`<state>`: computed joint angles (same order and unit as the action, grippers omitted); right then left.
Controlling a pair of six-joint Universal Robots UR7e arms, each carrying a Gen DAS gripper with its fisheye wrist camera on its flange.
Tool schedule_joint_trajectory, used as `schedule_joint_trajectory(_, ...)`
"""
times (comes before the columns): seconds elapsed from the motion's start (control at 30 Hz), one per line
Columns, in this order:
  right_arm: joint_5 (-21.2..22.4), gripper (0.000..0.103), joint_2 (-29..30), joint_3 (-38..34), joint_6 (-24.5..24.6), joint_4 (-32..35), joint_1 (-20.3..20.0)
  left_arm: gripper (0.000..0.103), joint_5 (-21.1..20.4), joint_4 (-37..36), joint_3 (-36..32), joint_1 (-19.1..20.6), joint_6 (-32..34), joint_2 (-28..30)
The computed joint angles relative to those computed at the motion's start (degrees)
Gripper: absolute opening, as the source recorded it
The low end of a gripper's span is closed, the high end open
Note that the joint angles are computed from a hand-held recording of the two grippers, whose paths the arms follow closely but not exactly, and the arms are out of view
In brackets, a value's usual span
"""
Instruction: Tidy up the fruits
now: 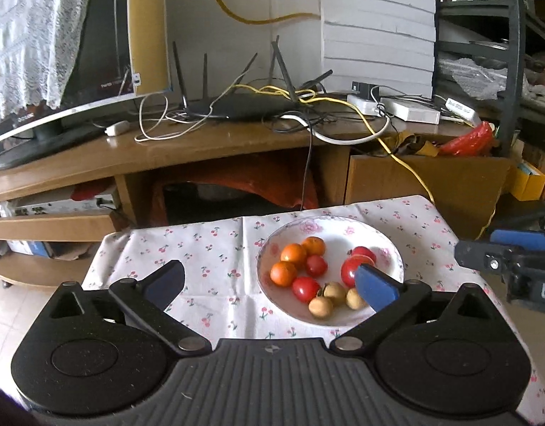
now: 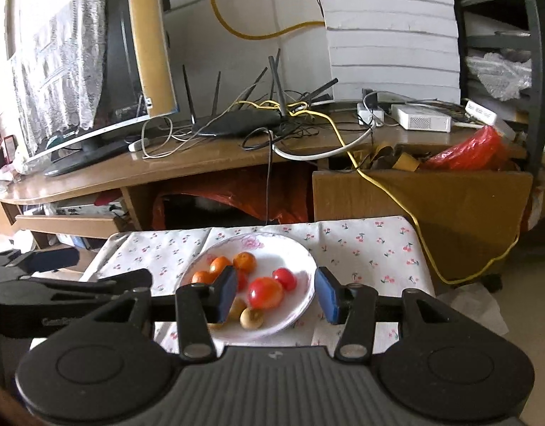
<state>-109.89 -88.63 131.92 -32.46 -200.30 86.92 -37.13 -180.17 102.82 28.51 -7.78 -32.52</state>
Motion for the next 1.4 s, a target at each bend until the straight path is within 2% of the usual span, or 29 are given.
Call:
schedule_joint_trajectory(0.2,-2.1,0.054,-2.3,4.8,-1.5,-3.3,2.0,0.103,-1.0,4.6,4.0,-1.0,-6.1,-3.2)
schedule_joint_trajectory(0.47,-5.1,0.054,-5.4,8.9,2.2,-1.5,3.7,0.103,-2.7,9.3,8.7,-2.1,-13.0,-7.2)
schedule_joint_trajectory(0.67,-6.6,0.054,-6.8,11.1,4.1,0.2,4.6,0.103,-5.3,10.8,11.7,-3.1,-15.5,-9.2)
schedule_joint_trajectory(0.83,-8.6,0.054,-7.4,12.8,5.3,0.5,5.8,0.103,-3.7,14.1,13.0,-4.4,-17.4,-9.9)
schedule_joint_trajectory(1.1,-11.5,0.054,-8.7,15.4,8.2,2.9,7.3,0.103,-6.1,17.3,15.6,-5.5,-21.3,-12.1)
schedule_joint_trajectory(1.4,-13.9,0.054,-9.6,17.2,11.1,4.7,8.4,0.103,-6.7,22.9,16.5,-6.8,-25.6,-13.3)
